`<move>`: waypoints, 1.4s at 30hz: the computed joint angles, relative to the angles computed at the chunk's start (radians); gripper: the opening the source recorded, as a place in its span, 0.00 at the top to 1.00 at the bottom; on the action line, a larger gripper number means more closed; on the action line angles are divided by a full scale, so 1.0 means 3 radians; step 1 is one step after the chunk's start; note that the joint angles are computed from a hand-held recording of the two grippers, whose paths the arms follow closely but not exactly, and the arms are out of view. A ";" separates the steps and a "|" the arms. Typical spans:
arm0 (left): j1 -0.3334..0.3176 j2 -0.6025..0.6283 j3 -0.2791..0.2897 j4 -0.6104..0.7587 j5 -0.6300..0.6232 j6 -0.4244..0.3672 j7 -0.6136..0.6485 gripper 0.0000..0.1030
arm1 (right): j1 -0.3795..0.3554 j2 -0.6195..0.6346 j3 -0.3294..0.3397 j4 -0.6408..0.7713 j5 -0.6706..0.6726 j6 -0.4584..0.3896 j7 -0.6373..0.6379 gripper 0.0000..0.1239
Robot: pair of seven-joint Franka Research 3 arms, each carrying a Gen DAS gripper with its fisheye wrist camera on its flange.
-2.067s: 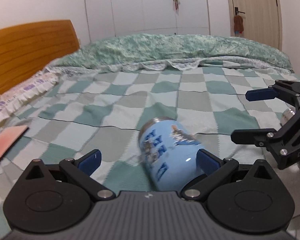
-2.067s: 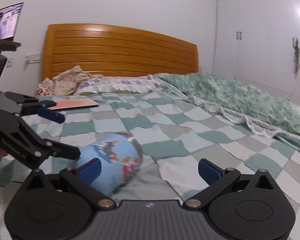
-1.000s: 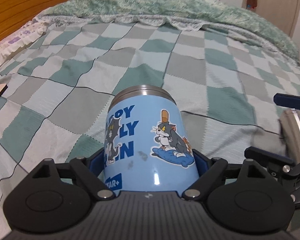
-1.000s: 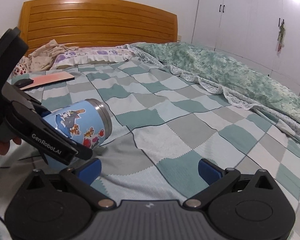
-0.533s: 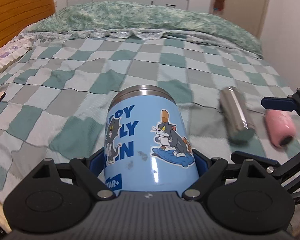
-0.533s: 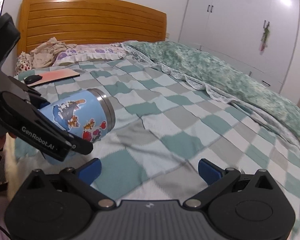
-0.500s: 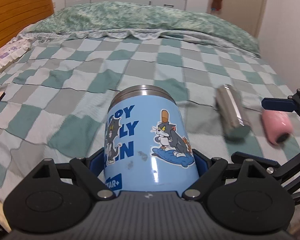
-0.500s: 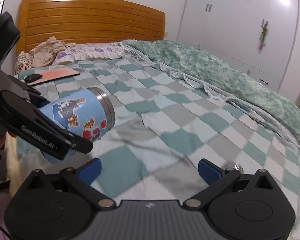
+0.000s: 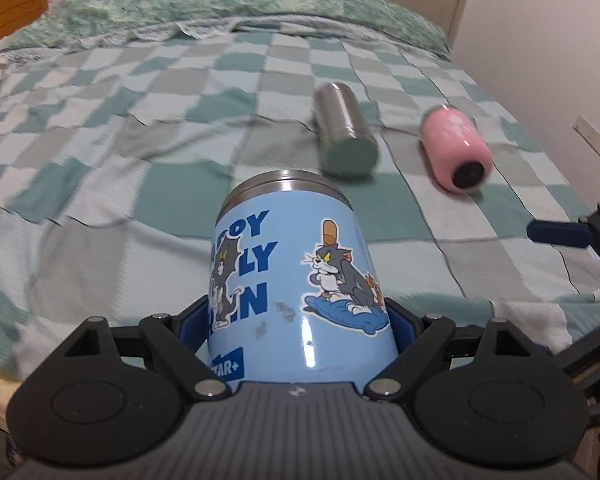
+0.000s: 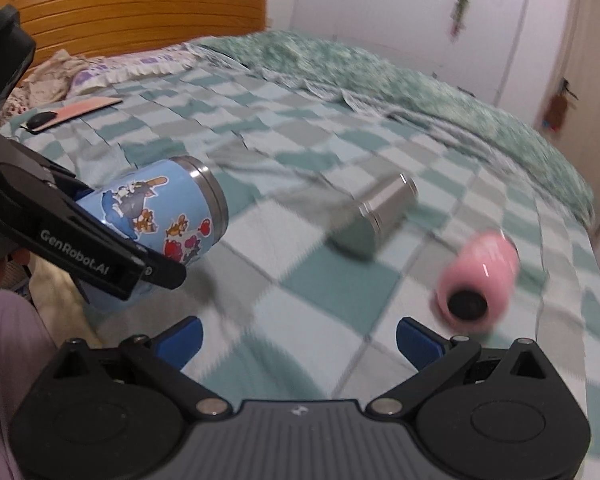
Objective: Flip cup upright
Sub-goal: 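Lift the light-blue cup with the right gripper and rotate it upright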
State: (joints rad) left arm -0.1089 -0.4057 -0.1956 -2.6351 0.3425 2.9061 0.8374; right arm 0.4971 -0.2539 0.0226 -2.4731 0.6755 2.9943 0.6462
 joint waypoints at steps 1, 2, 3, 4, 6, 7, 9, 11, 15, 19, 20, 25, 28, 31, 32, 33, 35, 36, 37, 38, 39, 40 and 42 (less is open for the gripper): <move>0.0004 0.0031 -0.0037 0.0003 0.0008 0.0023 -0.0040 0.15 | -0.0031 -0.0036 -0.0004 -0.0062 -0.0014 0.0001 0.0020 0.17; 0.0036 0.0084 -0.0099 0.0021 0.0045 0.0056 -0.0109 0.15 | -0.0060 -0.0067 0.0001 -0.0117 -0.0037 0.0002 0.0055 0.17; 0.0071 0.0134 -0.0155 0.0040 0.0095 0.0083 -0.0177 0.15 | -0.0089 -0.0091 0.0000 -0.0162 -0.0065 -0.0001 0.0089 0.17; 0.0098 0.0179 -0.0200 0.0058 0.0144 0.0101 -0.0245 0.15 | -0.0132 -0.0122 0.0012 -0.0219 -0.0112 -0.0007 0.0146 0.17; 0.0078 0.0287 -0.0218 0.0105 0.0185 0.0098 -0.0309 0.15 | -0.0166 -0.0160 0.0010 -0.0281 -0.0177 -0.0013 0.0216 0.17; 0.0068 0.0331 -0.0224 0.0122 0.0206 0.0094 -0.0342 0.15 | -0.0178 -0.0185 0.0007 -0.0314 -0.0203 -0.0010 0.0249 0.17; 0.0199 0.0366 -0.0344 0.0139 0.0459 0.0138 -0.0529 0.14 | -0.0162 -0.0234 -0.0029 -0.0363 -0.0217 0.0003 0.0272 0.17; 0.0123 0.0381 -0.0260 0.0144 0.0454 0.0141 -0.0507 0.14 | -0.0130 -0.0253 -0.0082 -0.0373 -0.0208 0.0007 0.0267 0.17; -0.0006 0.0366 -0.0113 0.0118 0.0328 0.0163 -0.0392 0.05 | -0.0086 -0.0298 -0.0116 -0.0403 -0.0202 0.0020 0.0270 0.17; -0.0089 0.0158 0.0006 -0.0048 0.0237 0.0412 -0.0264 0.00 | -0.0049 -0.0332 -0.0118 -0.0407 -0.0208 0.0032 0.0287 0.17; -0.0095 0.0086 0.0015 -0.0090 0.0212 0.0448 -0.0232 0.00 | -0.0041 -0.0334 -0.0118 -0.0401 -0.0212 0.0034 0.0295 0.17; 0.0218 -0.0439 -0.0174 -0.0324 0.0330 0.0522 -0.0250 0.00 | 0.0032 -0.0322 -0.0107 -0.0339 -0.0199 0.0026 0.0325 0.17; 0.0327 -0.0690 -0.0164 -0.0435 0.0369 0.0478 -0.0189 0.00 | 0.0076 -0.0289 -0.0075 -0.0278 -0.0181 0.0013 0.0363 0.17; 0.0470 -0.0883 -0.0167 -0.0534 0.0436 0.0397 -0.0102 0.00 | 0.0126 -0.0242 -0.0022 -0.0210 -0.0148 0.0050 0.0433 0.17; 0.0508 -0.0921 -0.0167 -0.0564 0.0452 0.0390 -0.0080 0.00 | 0.0152 -0.0230 -0.0013 -0.0190 -0.0130 0.0060 0.0447 0.17; 0.0541 -0.0965 -0.0148 -0.0602 0.0469 0.0388 -0.0044 0.00 | 0.0163 -0.0208 0.0020 -0.0158 -0.0128 0.0072 0.0492 0.17; 0.0618 -0.1038 -0.0122 -0.0680 0.0501 0.0408 0.0019 0.00 | 0.0167 -0.0164 0.0086 -0.0104 -0.0145 0.0098 0.0600 0.17; 0.0664 -0.1063 -0.0119 -0.0715 0.0515 0.0433 0.0045 0.00 | 0.0164 -0.0134 0.0128 -0.0064 -0.0161 0.0102 0.0680 0.17; 0.0708 -0.1080 -0.0115 -0.0748 0.0526 0.0460 0.0072 0.00 | 0.0151 -0.0097 0.0167 -0.0020 -0.0187 0.0103 0.0768 0.17; 0.0733 -0.1091 -0.0091 -0.0782 0.0532 0.0495 0.0113 0.00 | 0.0115 -0.0064 0.0231 0.0019 -0.0239 0.0103 0.0895 0.17; 0.0753 -0.1102 -0.0068 -0.0821 0.0533 0.0536 0.0154 0.00 | 0.0079 -0.0036 0.0290 0.0051 -0.0299 0.0105 0.1024 0.17; 0.0785 -0.1103 -0.0059 -0.0851 0.0532 0.0577 0.0190 0.00 | 0.0071 -0.0012 0.0322 0.0071 -0.0336 0.0123 0.1119 0.17; 0.0843 -0.1115 -0.0055 -0.0909 0.0518 0.0637 0.0252 0.00 | -0.0014 0.0041 0.0432 0.0119 -0.0499 0.0149 0.1393 0.17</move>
